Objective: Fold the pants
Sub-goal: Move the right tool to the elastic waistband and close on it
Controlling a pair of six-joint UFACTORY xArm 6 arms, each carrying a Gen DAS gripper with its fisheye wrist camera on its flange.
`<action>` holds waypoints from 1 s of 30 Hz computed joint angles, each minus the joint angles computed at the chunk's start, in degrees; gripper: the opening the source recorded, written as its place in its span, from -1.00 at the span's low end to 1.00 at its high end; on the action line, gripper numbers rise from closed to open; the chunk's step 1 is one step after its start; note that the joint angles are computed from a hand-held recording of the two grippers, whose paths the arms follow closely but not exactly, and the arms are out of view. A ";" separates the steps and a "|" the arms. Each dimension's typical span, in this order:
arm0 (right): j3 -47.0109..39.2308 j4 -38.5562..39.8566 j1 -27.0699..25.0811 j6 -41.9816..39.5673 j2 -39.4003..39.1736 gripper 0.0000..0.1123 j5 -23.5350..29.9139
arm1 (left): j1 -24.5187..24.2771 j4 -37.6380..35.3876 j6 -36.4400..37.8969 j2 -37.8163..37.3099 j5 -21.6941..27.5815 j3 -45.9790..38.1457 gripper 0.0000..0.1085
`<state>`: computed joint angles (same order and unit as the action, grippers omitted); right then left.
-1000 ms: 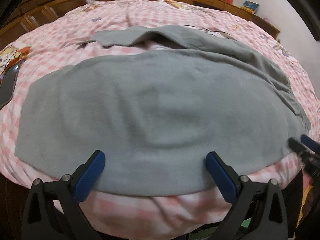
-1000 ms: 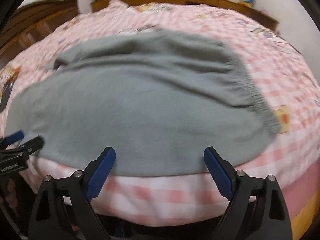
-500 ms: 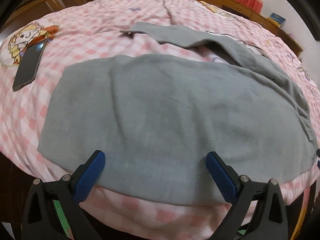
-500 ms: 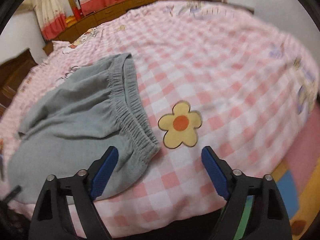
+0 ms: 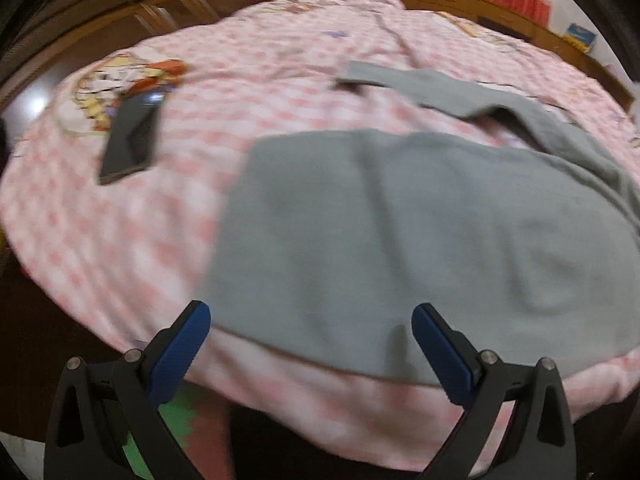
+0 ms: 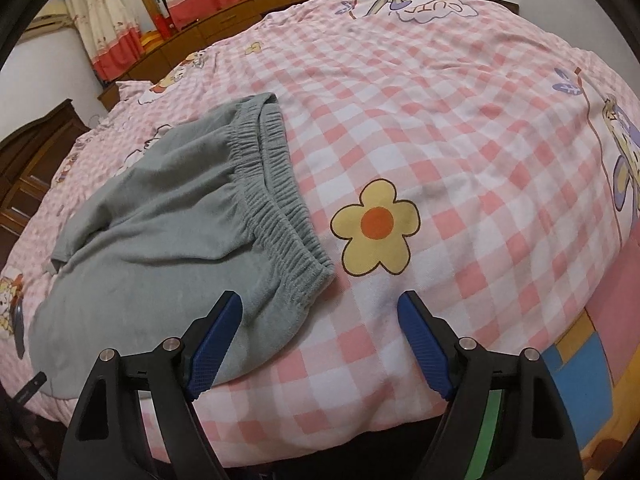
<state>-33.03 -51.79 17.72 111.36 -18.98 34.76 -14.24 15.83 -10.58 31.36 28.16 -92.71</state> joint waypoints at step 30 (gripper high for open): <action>-4.05 12.81 -0.96 -27.94 -5.22 -0.23 8.52 | 1.18 -17.89 13.24 6.17 8.65 -17.31 0.30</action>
